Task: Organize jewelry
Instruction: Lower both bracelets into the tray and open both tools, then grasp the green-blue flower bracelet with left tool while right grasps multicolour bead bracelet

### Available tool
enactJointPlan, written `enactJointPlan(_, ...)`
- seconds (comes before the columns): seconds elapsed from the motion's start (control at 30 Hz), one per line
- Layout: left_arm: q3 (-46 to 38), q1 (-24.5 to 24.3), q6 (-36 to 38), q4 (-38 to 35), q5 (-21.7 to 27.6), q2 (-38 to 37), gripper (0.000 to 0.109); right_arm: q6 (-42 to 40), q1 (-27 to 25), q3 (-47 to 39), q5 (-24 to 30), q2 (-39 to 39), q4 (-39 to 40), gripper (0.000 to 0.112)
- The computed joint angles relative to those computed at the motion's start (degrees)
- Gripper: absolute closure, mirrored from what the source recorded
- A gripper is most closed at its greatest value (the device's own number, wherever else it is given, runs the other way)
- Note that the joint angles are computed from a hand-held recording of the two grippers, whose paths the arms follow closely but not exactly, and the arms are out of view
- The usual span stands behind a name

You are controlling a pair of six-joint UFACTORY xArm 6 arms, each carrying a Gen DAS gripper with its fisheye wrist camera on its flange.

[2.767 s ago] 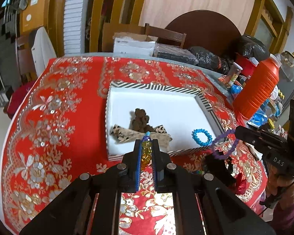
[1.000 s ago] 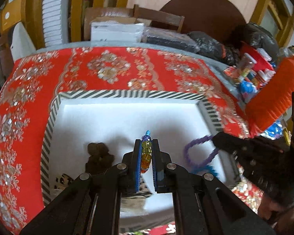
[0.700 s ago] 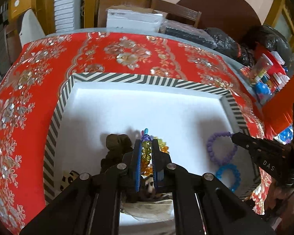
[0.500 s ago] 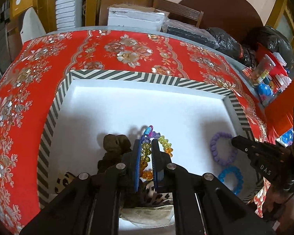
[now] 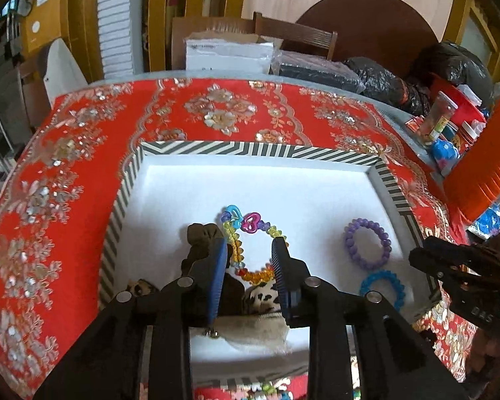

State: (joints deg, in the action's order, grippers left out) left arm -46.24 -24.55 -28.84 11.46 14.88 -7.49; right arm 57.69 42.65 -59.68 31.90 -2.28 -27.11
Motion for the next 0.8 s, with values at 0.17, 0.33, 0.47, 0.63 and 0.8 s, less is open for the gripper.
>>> enactJointPlan(0.17,2.0,-0.9,-4.2,5.4,1.0,-3.9,0.086,1.8,2.5,-0.2,2.1,-3.2,-2.0,0.069)
enactJointPlan(0.33,4.2,-1.7,-9.0,11.1,2.0,-8.6,0.086,4.2,5.0,0.2,4.0,-6.9,-4.4,0.066)
enactJointPlan(0.47,6.2,-2.5,-8.2,10.1,3.5,-12.8,0.086,5.1,7.3,0.8,6.3,-9.8,-5.5,0.062)
enactJointPlan(0.63,10.0,-3.5,-6.5,7.4,4.7,-18.4,0.086,7.5,10.2,3.7,8.5,-14.6,-6.9,0.059)
enactJointPlan(0.8,14.5,-4.7,-3.3,2.7,6.4,-23.2,0.086,9.8,13.2,7.2,9.9,-17.8,-7.8,0.059)
